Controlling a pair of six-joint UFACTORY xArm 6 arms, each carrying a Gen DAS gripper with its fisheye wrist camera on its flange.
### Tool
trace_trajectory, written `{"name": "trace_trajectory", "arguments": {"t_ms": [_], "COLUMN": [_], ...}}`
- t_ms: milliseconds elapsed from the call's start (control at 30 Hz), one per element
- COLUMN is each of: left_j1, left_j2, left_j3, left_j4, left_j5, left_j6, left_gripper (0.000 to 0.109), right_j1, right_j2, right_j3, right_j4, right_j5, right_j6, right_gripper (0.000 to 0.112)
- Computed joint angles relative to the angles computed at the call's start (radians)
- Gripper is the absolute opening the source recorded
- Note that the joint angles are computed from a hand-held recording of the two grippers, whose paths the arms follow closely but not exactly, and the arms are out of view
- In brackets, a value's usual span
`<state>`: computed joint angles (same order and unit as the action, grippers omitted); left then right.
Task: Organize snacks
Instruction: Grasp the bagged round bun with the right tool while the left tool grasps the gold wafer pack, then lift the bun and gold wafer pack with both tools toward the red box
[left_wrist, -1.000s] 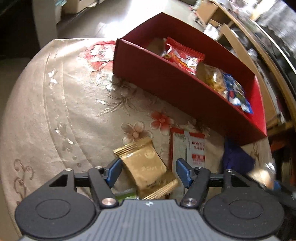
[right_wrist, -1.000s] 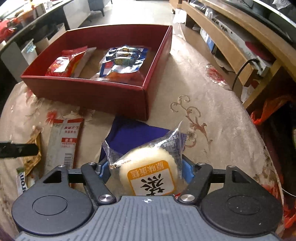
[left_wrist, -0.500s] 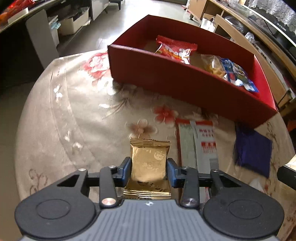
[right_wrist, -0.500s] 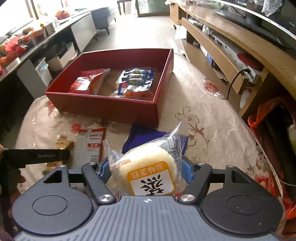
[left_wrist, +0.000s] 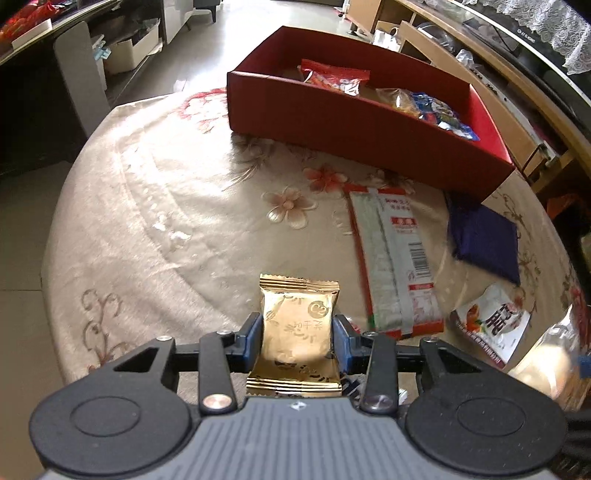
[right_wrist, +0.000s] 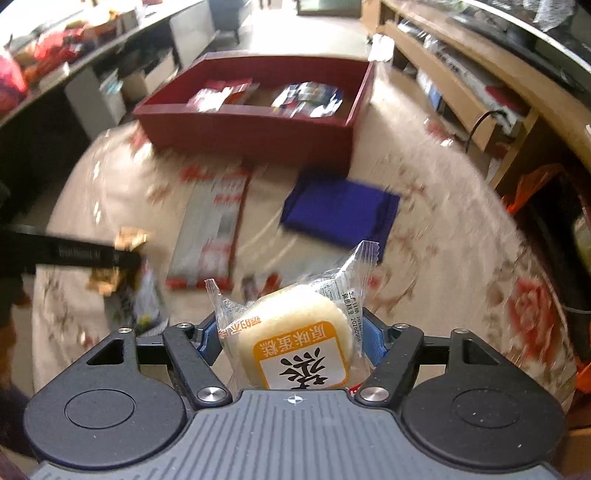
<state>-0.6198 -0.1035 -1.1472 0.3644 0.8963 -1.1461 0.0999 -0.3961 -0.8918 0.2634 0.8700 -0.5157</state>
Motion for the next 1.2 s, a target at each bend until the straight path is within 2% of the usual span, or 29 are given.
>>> {"name": "trace_trajectory", "arguments": {"t_ms": [233,367,600,667,767,800,867,900,1033,1200], "left_j1": [0.005,0.022,0.042,0.044,0.04,0.04,0.04,0.038,0.029,0.002], "left_j2": [-0.045,-0.06,-0.047,-0.053,-0.064,-0.072,-0.09,-0.096,-0.123,-0.152], "left_j3": [0.05,0.07,0.087,0.096,0.097,0.103,0.121,0.126,0.143,0.166], "left_j4": [-0.015,-0.001,-0.004,0.0,-0.002,-0.003,0.001,0.007,0.005,-0.005], "left_j5": [-0.017,-0.008,-0.051,-0.061,-0.03,-0.028,-0.026,-0.022,0.001,0.01], "left_j6": [0.004,-0.027,-0.036,-0.052,-0.055,-0.054,-0.061,-0.068,-0.076,-0.065], "left_gripper": [0.042,0.042,0.06,0.06,0.06,0.06,0.051,0.044,0.04,0.04], "right_j1": [0.08,0.083,0.085,0.081,0.077,0.076,0.073,0.074,0.078,0.055], "right_j2": [-0.004,0.004,0.011,0.013,0.02,0.022,0.027,0.028,0.005,-0.037], "right_j3": [0.053,0.062,0.06,0.059,0.05,0.048,0.042,0.039,0.049,0.075], "right_j4": [-0.113,-0.133,-0.141,-0.139,-0.141,-0.137,-0.132,-0.131,-0.124,-0.099], "right_j5": [-0.005,-0.008,-0.01,-0.01,0.001,0.005,0.009,0.012,0.015,0.016], "right_j6": [0.023,0.024,0.055,0.058,0.069,0.069,0.067,0.066,0.042,0.042], "right_gripper": [0.077,0.077,0.08,0.083,0.085,0.085,0.083,0.082,0.077,0.076]}}
